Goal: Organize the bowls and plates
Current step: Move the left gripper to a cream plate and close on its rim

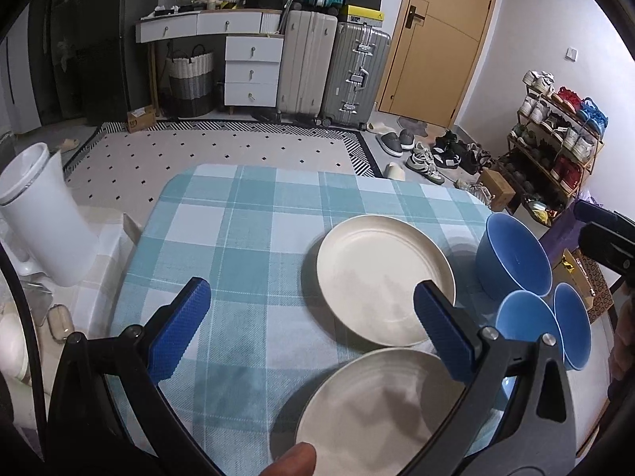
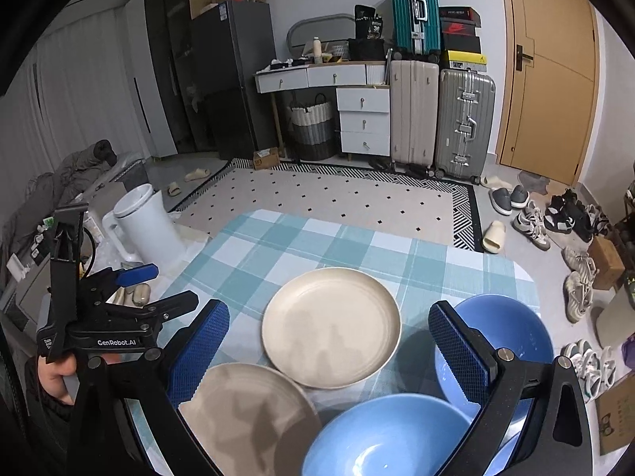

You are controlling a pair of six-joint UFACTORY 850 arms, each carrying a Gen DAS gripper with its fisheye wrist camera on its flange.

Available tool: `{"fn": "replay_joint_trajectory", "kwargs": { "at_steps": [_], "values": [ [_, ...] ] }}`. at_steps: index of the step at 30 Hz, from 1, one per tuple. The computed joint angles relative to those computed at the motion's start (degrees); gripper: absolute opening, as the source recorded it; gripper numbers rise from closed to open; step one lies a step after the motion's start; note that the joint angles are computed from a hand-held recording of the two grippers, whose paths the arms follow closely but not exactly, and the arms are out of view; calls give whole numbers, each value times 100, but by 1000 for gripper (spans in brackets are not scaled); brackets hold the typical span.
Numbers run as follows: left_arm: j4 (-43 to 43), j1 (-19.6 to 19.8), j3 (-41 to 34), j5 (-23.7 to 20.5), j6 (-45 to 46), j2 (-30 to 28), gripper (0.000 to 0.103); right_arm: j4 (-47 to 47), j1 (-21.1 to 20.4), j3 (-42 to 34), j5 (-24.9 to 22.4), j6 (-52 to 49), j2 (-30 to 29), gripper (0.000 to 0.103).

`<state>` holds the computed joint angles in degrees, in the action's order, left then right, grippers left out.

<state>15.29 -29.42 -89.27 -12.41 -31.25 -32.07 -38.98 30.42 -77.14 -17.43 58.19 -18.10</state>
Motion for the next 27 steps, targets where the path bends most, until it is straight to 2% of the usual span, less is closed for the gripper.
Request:
{"fn": "replay_joint_trajectory", "kwargs": {
  "at_steps": [6,11,18,24,27],
  "values": [
    [-867,61,-508,-184,827,-436,102,633,-176,-315,-77,-606,-347,102],
    [-655,58,-891,-368,799,-772,102,1305,-315,-563,-182,-1226,-645,102],
    [-988,93,-1492,-781,1210,-1299,102,1811,-440,-827,-376,-1710,-1022,102],
    [-1612,160,-1911,-1050,1719,-1703,102,2239,-492,-1089,-595,-2256,-1350,102],
    [-1306,149,-2102,-1144,1448,-1885,102,2280,-492,-1324,-809,-2361,-1569,102]
  ]
}}
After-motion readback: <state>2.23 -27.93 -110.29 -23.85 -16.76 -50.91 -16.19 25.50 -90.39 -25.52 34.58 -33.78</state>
